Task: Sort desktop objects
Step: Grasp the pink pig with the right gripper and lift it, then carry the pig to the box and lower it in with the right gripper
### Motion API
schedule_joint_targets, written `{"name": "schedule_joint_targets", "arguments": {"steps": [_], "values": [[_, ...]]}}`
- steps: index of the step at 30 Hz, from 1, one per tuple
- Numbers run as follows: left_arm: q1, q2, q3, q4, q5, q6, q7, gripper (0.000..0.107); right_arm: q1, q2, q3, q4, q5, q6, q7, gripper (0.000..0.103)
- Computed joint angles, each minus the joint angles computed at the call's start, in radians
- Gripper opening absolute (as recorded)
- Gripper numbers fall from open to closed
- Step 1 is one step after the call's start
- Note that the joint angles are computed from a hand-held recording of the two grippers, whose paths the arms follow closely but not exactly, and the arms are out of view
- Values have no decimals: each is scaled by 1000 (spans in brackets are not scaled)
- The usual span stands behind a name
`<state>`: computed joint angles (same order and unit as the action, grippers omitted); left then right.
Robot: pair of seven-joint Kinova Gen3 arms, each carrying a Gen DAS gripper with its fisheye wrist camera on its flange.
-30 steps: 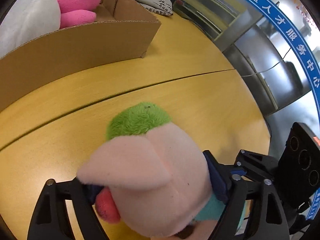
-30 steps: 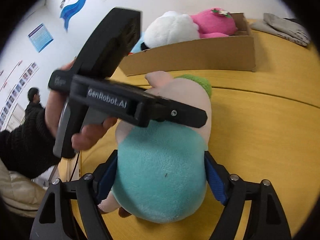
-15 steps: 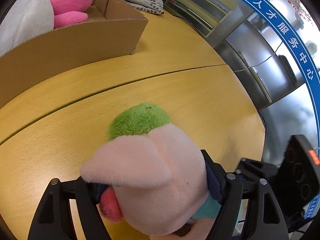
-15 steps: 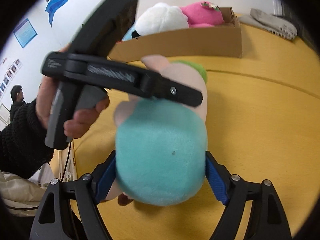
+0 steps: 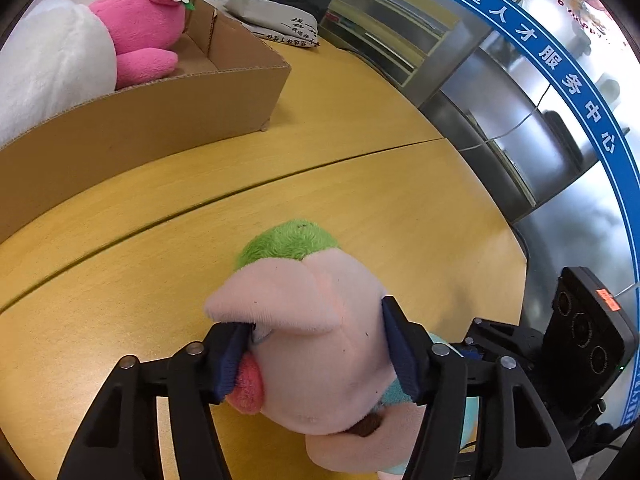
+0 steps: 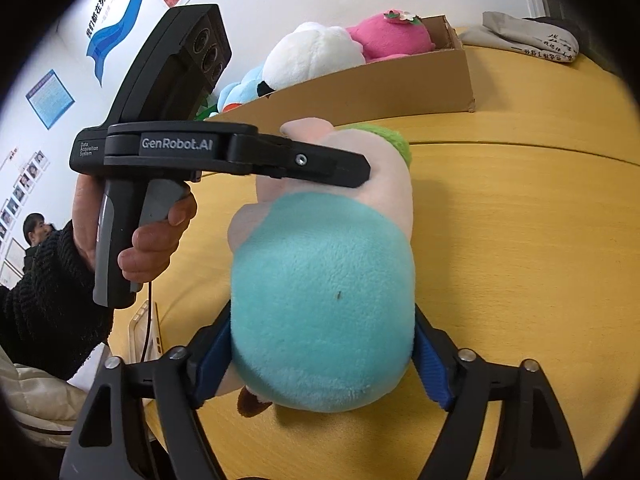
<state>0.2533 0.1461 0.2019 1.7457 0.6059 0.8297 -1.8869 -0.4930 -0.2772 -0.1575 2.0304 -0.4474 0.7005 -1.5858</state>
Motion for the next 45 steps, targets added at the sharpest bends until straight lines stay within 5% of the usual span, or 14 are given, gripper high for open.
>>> {"name": "schedule_joint_targets", "arguments": {"steps": [5,10,16,20,26,32,41,45], "values": [[-3,1,4,6,31,5,-22,63,18,-23,-38,-26,57,53,-80,82],[19,-38,-1,-22,-20,-18,33,60,-15,-23,5,11,-7,-17,-37,76],[147,-56,-186,-240,-83,81,41,55,-24,11,41,-113,15,-38,78,76],[23,-25,-62,-425,-190,86,61,55,75,81,8,-267,-18,-27,240,75],[-33,108,-33,-703,-280,128,79,55,41,268,134,-531,-123,3,484,74],[-67,323,-30,-981,-309,216,109,55,153,483,93,-761,-196,78,615,74],[-52,599,-41,-1244,-337,419,153,55,205,660,30,-832,-83,155,499,74],[-22,663,-50,-1302,-357,478,166,57,179,710,31,-896,36,266,376,75]]}}
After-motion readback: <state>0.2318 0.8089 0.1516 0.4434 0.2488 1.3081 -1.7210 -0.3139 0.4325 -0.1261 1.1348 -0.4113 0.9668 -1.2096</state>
